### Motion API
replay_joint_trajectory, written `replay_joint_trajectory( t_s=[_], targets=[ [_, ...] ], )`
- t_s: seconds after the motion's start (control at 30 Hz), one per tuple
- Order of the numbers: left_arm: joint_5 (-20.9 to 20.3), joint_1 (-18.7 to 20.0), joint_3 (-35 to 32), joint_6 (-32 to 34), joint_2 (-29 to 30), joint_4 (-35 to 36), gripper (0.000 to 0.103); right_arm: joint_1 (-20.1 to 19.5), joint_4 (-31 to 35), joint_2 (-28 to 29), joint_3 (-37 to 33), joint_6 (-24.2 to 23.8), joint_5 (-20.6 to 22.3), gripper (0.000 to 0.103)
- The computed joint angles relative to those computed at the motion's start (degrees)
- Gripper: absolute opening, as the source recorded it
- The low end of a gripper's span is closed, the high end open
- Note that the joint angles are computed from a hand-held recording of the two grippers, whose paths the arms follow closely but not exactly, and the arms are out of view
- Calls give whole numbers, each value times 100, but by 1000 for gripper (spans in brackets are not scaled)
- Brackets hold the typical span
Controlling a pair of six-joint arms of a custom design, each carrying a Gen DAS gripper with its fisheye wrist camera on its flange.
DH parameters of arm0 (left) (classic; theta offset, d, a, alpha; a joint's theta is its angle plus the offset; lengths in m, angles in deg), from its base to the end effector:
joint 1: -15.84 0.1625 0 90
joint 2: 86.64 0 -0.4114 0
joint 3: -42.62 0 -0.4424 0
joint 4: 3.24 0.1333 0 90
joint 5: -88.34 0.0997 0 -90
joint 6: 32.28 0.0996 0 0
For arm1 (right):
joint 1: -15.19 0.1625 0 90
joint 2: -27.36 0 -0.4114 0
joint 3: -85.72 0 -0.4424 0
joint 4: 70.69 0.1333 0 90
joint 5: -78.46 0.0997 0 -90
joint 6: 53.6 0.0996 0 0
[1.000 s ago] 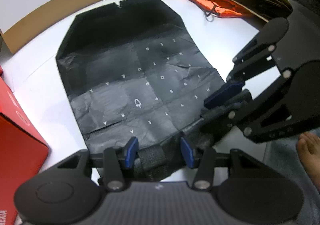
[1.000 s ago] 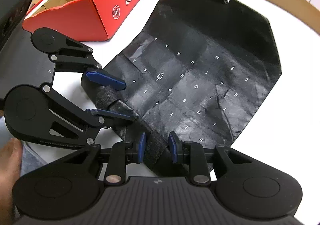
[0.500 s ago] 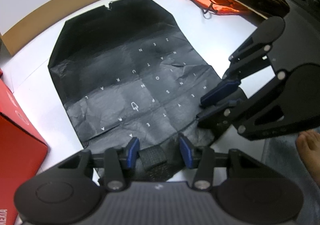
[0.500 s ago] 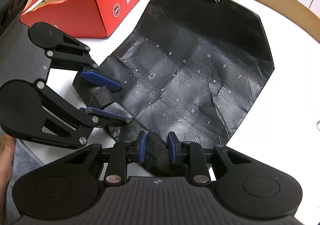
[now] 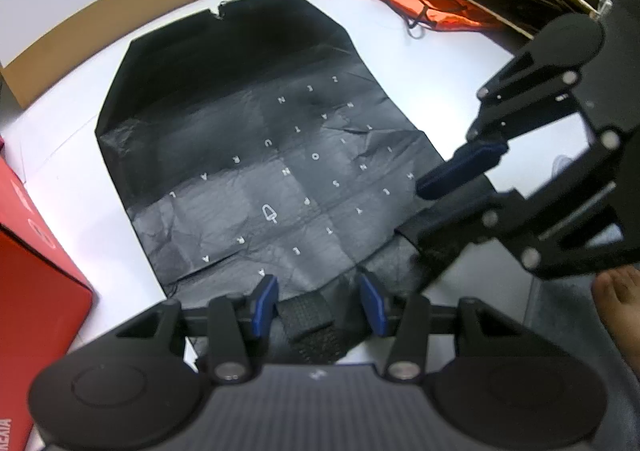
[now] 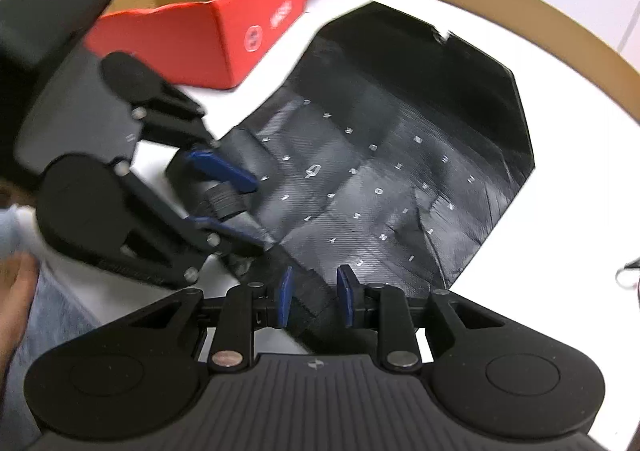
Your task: Fold shopping bag
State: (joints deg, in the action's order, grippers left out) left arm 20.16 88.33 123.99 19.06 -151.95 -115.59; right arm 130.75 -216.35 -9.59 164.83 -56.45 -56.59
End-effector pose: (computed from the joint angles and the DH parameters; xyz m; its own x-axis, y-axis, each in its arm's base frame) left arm -0.0501 -0.7247 0.3329 -0.3272 0.8904 -0.3163 0.8877 0.4044 0.2201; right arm 0.3889 -0.6676 0.0677 -0.6869 -0.1992 0.6989 -0.4543 0.8684 -0.1989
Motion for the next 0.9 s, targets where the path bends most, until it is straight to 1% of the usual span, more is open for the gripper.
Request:
replay_joint_trajectory(
  t_s=[0.03, 0.07, 0.1, 0.17, 0.27, 0.37, 0.43, 0.47, 0.5, 0.57, 0.67, 0.77, 0.9],
  targets=[
    [-23, 16, -89, 58, 29, 98, 50, 5, 4, 2, 0, -95, 19, 29],
    [-19, 12, -70, 47, 1, 102, 50, 18, 16, 3, 9, -297, 52, 30],
    [0, -8, 20, -8, -65, 45, 50, 29, 68, -10, 18, -354, 53, 31],
    [29, -34, 152, -71, -152, -57, 50, 29, 172, -35, 53, -382, 65, 31],
    [29, -15, 68, -8, -72, -28, 50, 36, 237, -41, 111, -503, 6, 31],
    [64, -41, 120, -63, -114, -39, 50, 52, 249, -19, 126, -641, -49, 32],
    [68, -46, 138, -69, -130, -45, 50, 48, 308, -7, 96, -646, -45, 33],
    [67, -46, 143, -67, -136, -46, 50, 47, 339, 12, 80, -696, -51, 37],
    [64, -44, 149, -60, -143, -51, 50, 47, 370, 32, 64, -748, -57, 38],
    [57, -42, 159, -44, -157, -59, 50, 63, 414, 106, 19, -951, -144, 39],
    [29, -41, 178, -29, -175, -85, 49, 52, 378, 177, -29, -1105, -191, 39],
    [24, -59, 247, 62, -231, -162, 50, 40, 523, 185, -100, -923, -133, 38],
    [-21, -82, 298, 111, -318, -251, 49, 71, 517, 225, -117, -937, -167, 37]
  ],
)
